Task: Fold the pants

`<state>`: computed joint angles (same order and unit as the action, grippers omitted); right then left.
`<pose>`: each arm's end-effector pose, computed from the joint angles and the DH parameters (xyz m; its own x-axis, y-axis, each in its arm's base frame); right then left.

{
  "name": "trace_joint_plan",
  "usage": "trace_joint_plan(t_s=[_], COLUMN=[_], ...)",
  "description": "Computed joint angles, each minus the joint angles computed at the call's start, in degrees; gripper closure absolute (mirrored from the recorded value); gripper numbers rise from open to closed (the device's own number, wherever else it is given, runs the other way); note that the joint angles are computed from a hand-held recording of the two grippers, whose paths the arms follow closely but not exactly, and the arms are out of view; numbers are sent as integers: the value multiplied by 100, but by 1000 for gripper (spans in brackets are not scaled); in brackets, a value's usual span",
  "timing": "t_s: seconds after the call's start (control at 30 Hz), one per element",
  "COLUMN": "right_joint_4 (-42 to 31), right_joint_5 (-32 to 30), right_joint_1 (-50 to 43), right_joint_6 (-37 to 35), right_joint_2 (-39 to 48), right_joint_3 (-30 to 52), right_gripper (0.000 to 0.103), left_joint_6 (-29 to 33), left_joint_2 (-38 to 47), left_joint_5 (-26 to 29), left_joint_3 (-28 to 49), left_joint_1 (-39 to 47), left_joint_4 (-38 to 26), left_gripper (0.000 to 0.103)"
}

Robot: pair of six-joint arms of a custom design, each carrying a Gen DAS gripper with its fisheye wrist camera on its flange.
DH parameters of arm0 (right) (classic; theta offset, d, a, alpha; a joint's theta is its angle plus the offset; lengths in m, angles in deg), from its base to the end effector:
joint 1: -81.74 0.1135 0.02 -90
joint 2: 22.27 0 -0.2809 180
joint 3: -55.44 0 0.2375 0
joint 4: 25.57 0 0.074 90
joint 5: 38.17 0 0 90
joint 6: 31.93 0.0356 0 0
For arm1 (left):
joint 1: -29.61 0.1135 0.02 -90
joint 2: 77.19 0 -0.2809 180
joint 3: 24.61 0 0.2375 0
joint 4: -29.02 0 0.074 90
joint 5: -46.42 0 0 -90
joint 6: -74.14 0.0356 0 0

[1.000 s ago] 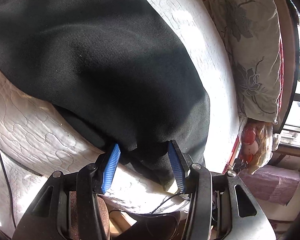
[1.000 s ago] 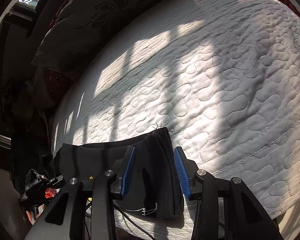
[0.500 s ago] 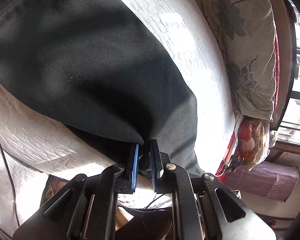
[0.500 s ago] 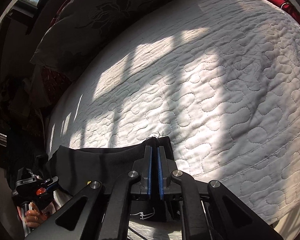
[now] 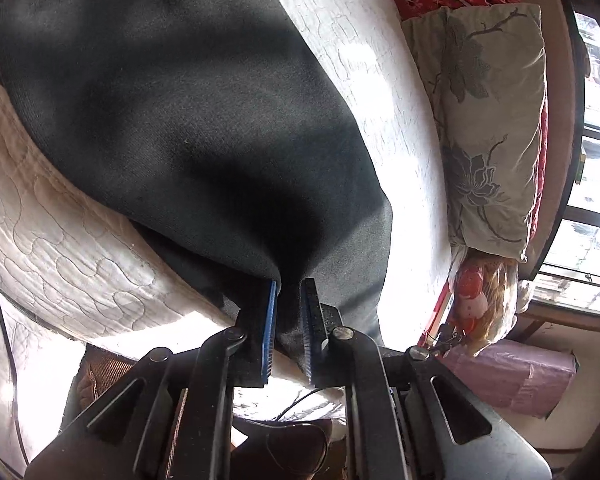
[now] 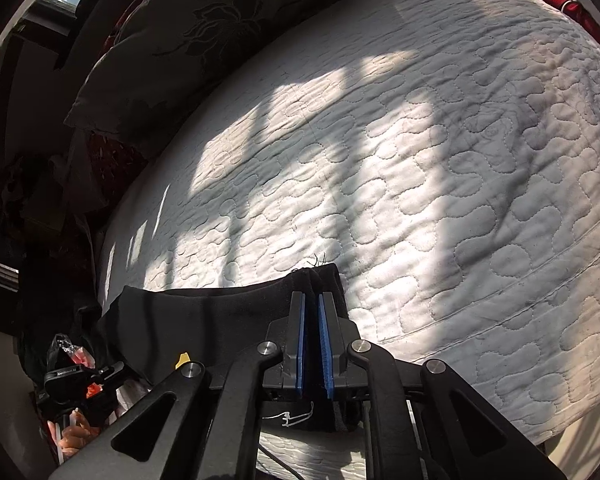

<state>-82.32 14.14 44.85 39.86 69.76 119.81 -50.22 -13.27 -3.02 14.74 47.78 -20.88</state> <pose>0.2132 -0.1328 0.1823 -0.8897 0.3586 -0.2827 0.1572 0.8219 0.5476 0.1398 0.0215 0.1697 -0.7154 -0.6861 0.1326 -0.5757 0.4711 -0.6683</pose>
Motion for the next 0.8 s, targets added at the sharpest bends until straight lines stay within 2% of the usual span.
trace_joint_plan(t_s=[0.07,0.13,0.27,0.33,0.4,0.43,0.47,0.53,0.67,0.73,0.8], right_joint_4=[10,-17,-78,-98,-83,-61,-7,137,347,310,197], right_joint_5=[-12,-21,-75,-122,-136,-139,-124,64,503,475,319], right_joint_1=[24,42,82,108,172,207,266,442,761,680,489], right_joint_6=[44,44,-13,-28,33,62,94,142,173,204,143], right_joint_2=[9,54,57,85,115,110,73,-58,-228,-180,-164], right_joint_3=[2,17,17,34,51,42,10,-78,-208,-151,-67], right_gripper=[89,85,80,77,74,74,74,74,95,100,100], left_joint_6=[-286,-464,-554,-666,-730,-725,-668,-650,-385,-178,51], left_joint_2=[-102,-137,112,207,409,497,561,627,535,371,348], left_joint_5=[-493,-857,-1020,-1268,-1578,-1645,-1559,-1509,-1397,-1331,-1195], left_joint_3=[75,51,-28,77,298,385,434,507,501,451,388], left_joint_1=[-326,-530,-745,-1020,-1296,-1379,-1389,-1413,-1254,-1049,-792], left_joint_4=[54,172,395,406,283,253,245,203,-10,-248,-391], left_gripper=[60,56,56,56,67,82,93,96,102,102,102])
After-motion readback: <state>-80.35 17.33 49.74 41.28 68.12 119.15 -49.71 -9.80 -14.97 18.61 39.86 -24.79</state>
